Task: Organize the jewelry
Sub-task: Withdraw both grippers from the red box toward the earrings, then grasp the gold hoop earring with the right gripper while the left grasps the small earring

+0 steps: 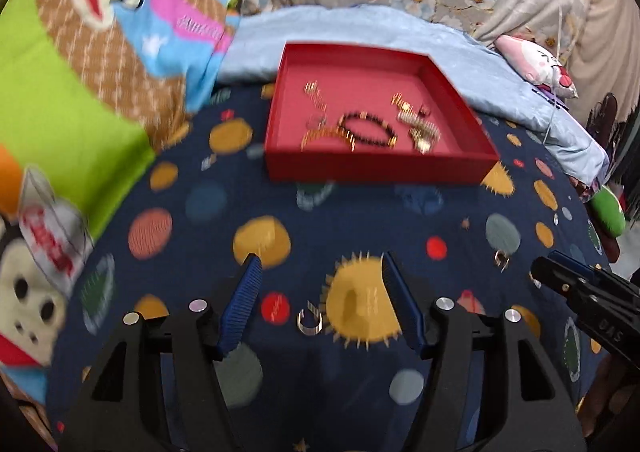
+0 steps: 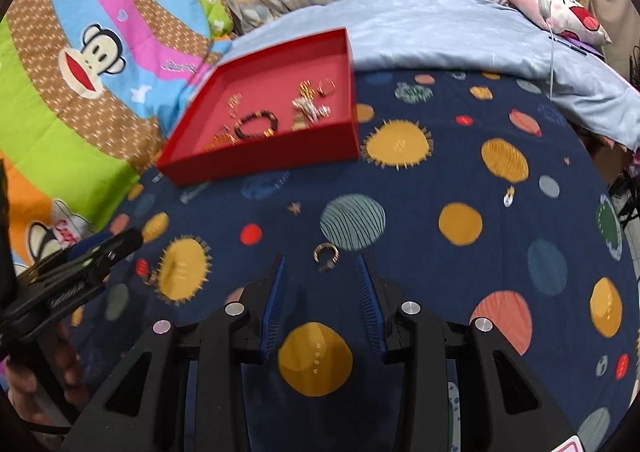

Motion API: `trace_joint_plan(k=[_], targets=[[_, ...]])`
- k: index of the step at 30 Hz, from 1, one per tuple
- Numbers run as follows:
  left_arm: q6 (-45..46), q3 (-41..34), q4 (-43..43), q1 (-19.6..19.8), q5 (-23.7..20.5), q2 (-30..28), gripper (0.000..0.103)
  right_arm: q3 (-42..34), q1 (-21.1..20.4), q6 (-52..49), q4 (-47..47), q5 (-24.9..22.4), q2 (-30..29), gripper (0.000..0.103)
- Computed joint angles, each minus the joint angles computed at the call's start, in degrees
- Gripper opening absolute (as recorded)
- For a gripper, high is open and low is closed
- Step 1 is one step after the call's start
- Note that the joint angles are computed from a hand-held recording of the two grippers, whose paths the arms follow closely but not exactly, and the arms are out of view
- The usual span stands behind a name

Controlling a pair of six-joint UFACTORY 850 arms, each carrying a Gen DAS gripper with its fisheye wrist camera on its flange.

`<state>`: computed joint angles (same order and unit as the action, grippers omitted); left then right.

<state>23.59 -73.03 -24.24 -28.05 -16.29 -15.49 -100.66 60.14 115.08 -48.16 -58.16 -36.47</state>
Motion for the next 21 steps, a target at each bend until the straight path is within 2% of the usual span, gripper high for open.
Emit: trace_joint_plan(k=[3, 7, 10, 21], targets=[[-4.59, 1.9, 3.97, -0.2, 1.77, 0.46, 0.06, -2.43, -0.2, -2.49, 0.97, -1.82, -2.15, 0.036], [-12.31, 3.03, 11.3, -0.43, 3.26, 0.68, 0.064, -3.83, -0.94, -3.92, 1.67, -1.52, -3.68, 0.036], [-12.91, 3.39, 11.78, -0.07, 3.43, 0.68, 0.064, -4.31, -1.4, -4.41, 2.16, -1.59, -4.19, 0.036], [0.29, 5.23, -0.9, 1.25, 2.6, 1.77, 0.065, -4.97, -2.01, -4.57, 2.8, -0.84, -5.05, 0.036]])
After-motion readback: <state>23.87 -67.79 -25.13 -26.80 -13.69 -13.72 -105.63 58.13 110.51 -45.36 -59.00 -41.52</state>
